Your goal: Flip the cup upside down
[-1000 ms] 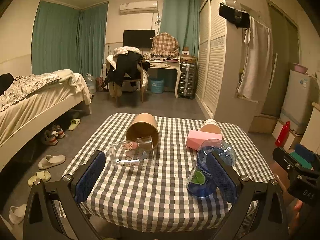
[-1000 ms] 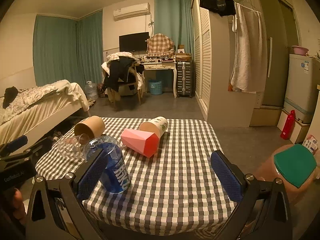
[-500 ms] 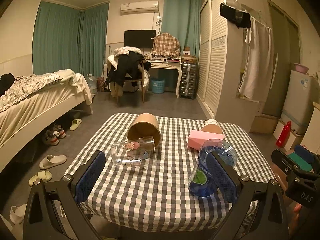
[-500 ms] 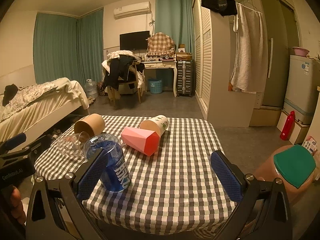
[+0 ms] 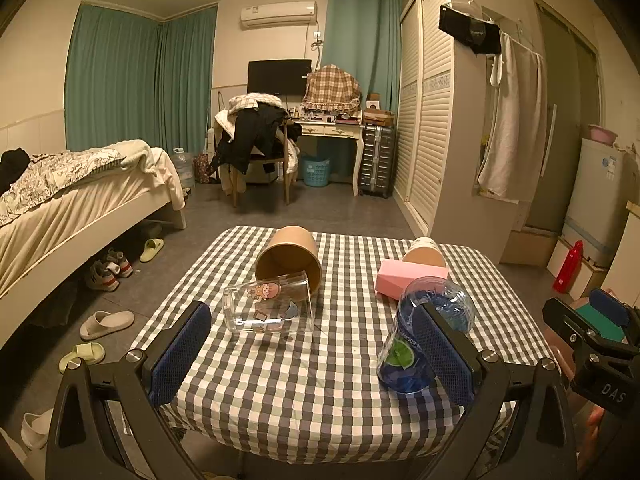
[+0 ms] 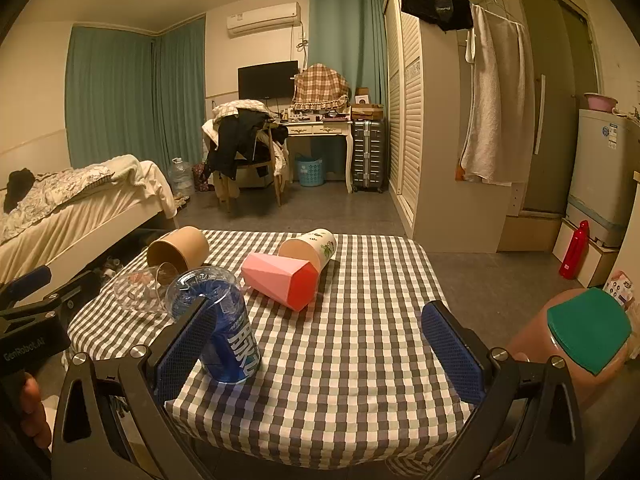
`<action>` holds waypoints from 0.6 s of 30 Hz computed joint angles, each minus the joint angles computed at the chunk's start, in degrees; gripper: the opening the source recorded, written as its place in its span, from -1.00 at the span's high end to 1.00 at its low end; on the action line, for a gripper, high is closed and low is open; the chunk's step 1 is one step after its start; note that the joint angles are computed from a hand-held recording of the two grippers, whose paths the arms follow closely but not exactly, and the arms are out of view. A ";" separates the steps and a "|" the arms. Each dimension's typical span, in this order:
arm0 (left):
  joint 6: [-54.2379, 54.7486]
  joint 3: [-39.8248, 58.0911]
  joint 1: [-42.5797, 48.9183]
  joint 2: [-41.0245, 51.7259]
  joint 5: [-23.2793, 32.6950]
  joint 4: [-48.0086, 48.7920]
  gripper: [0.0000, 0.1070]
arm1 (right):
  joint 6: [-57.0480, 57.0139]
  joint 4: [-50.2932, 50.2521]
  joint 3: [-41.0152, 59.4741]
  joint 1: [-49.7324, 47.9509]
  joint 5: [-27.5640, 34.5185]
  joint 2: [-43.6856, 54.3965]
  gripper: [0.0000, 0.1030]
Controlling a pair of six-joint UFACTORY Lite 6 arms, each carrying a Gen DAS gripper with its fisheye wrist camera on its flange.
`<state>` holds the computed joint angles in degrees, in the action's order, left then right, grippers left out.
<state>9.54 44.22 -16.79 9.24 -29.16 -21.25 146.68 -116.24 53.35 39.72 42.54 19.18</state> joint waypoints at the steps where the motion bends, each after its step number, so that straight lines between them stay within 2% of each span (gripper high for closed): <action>1: -0.04 0.01 0.03 0.01 0.02 0.00 -0.93 | 0.00 -0.04 0.04 -0.05 -0.12 0.04 -0.99; 18: -0.14 -0.19 0.22 -0.20 0.09 0.25 -0.93 | -0.15 0.13 0.95 0.09 -0.42 1.44 -0.99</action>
